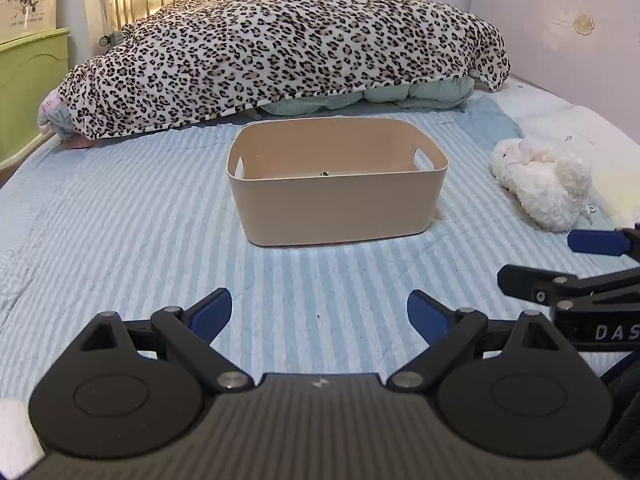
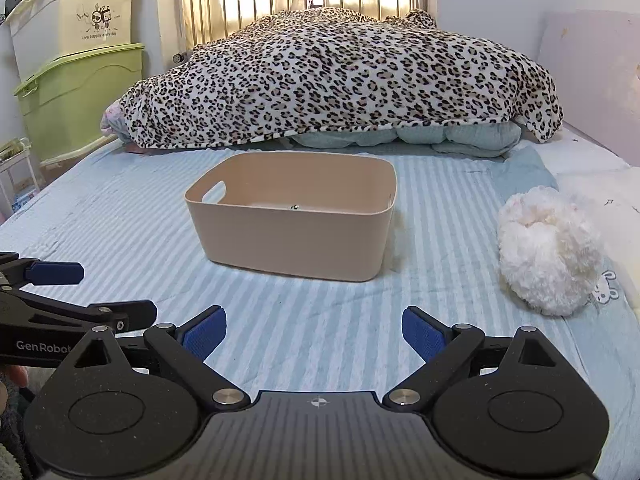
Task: Organize objects
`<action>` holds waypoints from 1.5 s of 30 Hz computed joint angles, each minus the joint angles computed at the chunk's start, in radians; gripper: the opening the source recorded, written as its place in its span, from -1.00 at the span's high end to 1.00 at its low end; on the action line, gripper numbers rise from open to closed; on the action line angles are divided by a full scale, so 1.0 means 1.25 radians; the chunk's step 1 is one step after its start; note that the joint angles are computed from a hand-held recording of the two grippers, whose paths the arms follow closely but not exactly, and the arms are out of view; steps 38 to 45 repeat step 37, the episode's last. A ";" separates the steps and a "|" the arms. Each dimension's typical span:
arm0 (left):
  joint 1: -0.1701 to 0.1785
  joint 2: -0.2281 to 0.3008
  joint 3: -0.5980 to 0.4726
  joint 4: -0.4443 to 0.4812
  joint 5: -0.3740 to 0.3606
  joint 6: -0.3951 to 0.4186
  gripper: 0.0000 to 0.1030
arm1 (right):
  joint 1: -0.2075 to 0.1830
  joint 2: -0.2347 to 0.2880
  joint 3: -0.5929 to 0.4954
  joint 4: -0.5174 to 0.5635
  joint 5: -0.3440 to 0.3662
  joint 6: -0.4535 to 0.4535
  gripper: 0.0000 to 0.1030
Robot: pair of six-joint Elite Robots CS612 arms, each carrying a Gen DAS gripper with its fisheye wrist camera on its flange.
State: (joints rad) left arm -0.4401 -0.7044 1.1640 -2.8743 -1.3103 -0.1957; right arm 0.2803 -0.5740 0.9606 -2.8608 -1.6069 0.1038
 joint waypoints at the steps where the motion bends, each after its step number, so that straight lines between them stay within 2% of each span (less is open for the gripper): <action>1: 0.000 -0.002 0.004 -0.002 0.000 -0.004 -0.84 | 0.000 -0.001 0.003 0.000 0.000 -0.001 -0.87; 17: -0.006 -0.023 0.049 -0.012 0.007 -0.024 -0.84 | 0.006 -0.014 0.030 -0.007 -0.015 -0.010 -0.87; 45: -0.003 -0.018 0.045 -0.002 -0.007 -0.032 -0.84 | 0.007 -0.017 0.036 -0.014 -0.030 -0.014 -0.88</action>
